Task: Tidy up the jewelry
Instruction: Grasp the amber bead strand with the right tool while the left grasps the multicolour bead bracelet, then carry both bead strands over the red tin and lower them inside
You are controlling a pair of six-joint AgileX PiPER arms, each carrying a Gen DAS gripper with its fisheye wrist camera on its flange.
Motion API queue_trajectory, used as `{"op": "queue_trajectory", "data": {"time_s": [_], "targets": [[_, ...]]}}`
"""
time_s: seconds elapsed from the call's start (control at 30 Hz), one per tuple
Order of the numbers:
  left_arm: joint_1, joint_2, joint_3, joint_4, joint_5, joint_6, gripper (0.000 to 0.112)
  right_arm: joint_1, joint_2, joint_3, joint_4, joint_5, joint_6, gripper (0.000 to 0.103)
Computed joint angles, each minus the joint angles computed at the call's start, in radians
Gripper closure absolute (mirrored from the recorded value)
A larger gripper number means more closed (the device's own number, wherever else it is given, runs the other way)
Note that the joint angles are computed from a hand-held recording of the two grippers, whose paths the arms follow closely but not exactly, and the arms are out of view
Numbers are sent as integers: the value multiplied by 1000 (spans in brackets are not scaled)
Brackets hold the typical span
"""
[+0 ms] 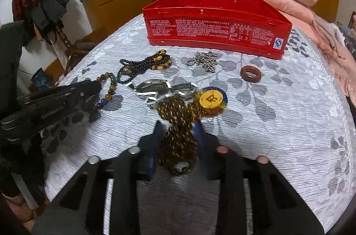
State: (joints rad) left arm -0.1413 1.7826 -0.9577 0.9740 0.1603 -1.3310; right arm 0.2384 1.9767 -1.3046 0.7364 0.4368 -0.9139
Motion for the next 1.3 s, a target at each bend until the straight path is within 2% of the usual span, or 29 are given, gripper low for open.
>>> {"op": "queue_trajectory", "data": {"time_s": [0.03, 0.07, 0.33, 0.43, 0.5, 0.67, 0.8, 0.9, 1.1, 1.3], "targets": [[-1, 0, 1, 4, -3, -1, 104, 1, -2, 4, 3, -3, -7, 79], [1, -1, 6, -3, -15, 9, 104, -1, -6, 9, 12, -4, -20, 80], [9, -39, 49, -63, -88, 50, 104, -49, -24, 19, 89, 60, -87, 84], [-11, -68, 61, 49, -93, -60, 105, -64, -48, 32, 113, 61, -108, 84], [-20, -89, 65, 50, -102, -59, 105, -75, -71, 45, 134, 57, -126, 84], [-47, -144, 74, 235, -98, -239, 104, -108, -110, 61, 186, 65, -171, 84], [-63, -165, 66, 251, -90, -252, 105, -131, -126, 65, 223, 80, -202, 84], [-73, -173, 60, 316, -79, -316, 105, -138, -132, 59, 231, 84, -208, 84], [-81, -175, 42, 318, -70, -311, 105, -146, -141, 47, 228, 88, -203, 84], [-83, -163, 17, 252, -68, -238, 104, -143, -137, 25, 208, 88, -179, 84]]}}
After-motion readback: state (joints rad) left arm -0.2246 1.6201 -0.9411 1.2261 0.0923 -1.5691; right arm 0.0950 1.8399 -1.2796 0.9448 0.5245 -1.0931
